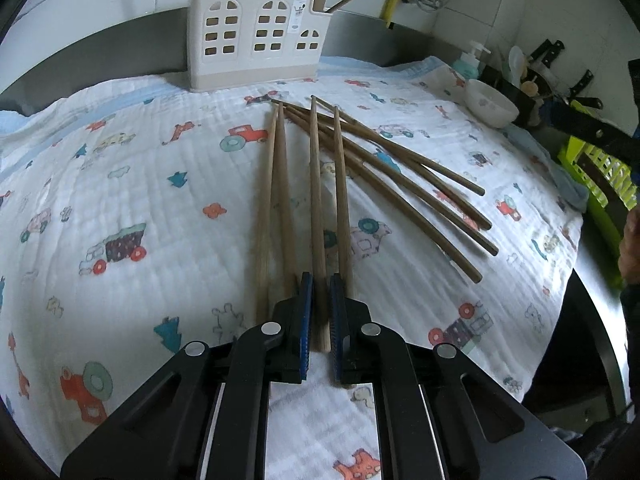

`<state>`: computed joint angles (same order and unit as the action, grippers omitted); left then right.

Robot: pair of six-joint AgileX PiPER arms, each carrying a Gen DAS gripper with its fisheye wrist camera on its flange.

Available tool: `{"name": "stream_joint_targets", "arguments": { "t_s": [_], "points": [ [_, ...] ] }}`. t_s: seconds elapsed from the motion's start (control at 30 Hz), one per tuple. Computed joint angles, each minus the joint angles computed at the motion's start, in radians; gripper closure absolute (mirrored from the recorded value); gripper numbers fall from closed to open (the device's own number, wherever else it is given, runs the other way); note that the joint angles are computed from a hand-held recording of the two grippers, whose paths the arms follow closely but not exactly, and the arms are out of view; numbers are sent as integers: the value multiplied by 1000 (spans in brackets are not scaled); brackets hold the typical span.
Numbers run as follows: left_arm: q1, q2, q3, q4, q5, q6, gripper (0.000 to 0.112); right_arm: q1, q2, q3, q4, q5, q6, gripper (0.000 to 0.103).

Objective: Organize utensils
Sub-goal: 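Close the left gripper on a chopstick while the right gripper grasps another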

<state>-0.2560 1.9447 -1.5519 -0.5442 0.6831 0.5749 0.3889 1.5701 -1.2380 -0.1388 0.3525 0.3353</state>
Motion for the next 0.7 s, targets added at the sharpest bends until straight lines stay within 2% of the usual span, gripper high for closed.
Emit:
{"name": "stream_joint_targets", "arguments": {
  "t_s": [0.4,0.6,0.7],
  "points": [
    [0,-18,34,-2,-29,-34,105,-13,79,12,-99,11,64,70],
    [-8,-28,56,7,-59,-47,105,-13,142,12,-161,16,96,75],
    [-13,-30,58,23,-65,-59,105,-30,177,1,-117,10,53,78]
  ]
}}
